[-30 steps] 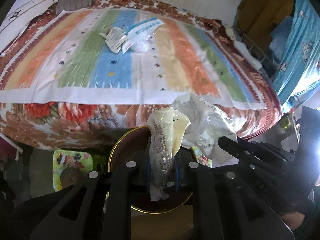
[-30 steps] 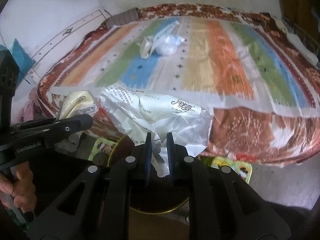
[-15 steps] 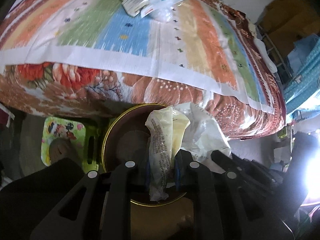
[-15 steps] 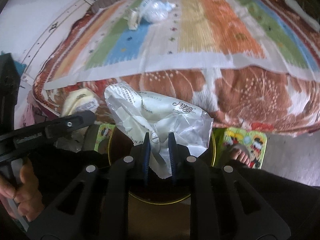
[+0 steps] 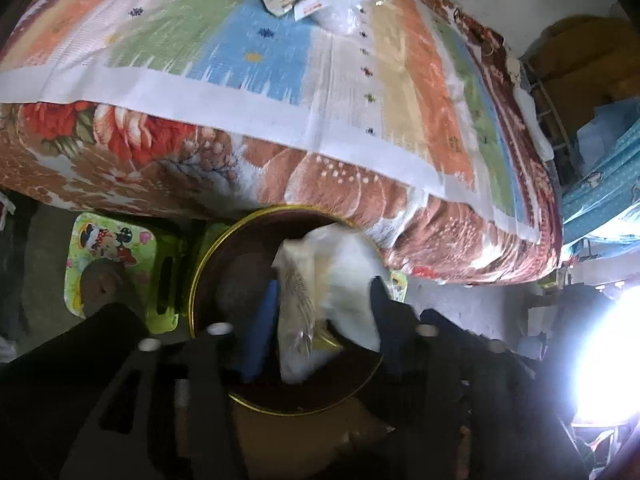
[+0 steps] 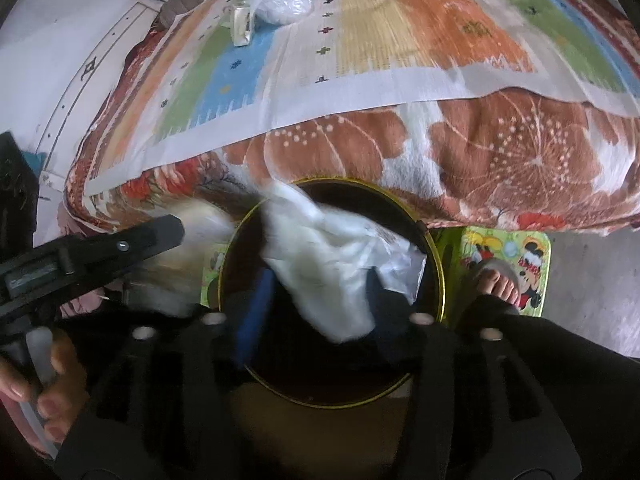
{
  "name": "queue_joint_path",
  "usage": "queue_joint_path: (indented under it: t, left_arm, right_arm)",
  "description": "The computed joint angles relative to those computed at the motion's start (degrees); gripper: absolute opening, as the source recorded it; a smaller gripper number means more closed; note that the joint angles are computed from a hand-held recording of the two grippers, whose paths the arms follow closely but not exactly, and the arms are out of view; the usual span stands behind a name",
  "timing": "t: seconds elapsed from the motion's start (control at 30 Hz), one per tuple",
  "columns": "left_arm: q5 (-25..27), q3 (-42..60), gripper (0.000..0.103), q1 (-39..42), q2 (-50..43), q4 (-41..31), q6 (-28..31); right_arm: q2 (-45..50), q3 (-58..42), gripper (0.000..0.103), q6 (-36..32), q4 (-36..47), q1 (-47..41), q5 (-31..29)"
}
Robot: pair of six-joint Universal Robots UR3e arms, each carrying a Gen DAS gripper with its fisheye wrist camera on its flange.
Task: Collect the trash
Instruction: 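Carry both items over the bin and open both tools to drop them, then move the right tool back to the clear plastic bag with blue text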
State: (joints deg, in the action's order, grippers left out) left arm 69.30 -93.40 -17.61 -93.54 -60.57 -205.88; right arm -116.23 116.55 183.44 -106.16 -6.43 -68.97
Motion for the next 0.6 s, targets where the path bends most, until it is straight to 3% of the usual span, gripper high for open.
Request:
queue_joint_path:
  t: [0.3,0.47,0.6]
  left_arm:
    - [1.49,2.48,0.060,3.96,1.08,-1.63,1.20]
    - [7.21,8.25,0.072,3.84,-1.43,-4.84,3.21]
    - [12.52,11.51,0.086,0.83,-3.40,-2.57,5.21]
  right_arm:
    - [-0.92,-1.47,0.068,-0.63,0.58,-1.18,0.38]
    - [1.22,-4.20,0.075,-1.92,0.84,-2.49,1.36]
    - [3.76,-7.35,0.085,-2.18,-0.43,-2.81,1.51]
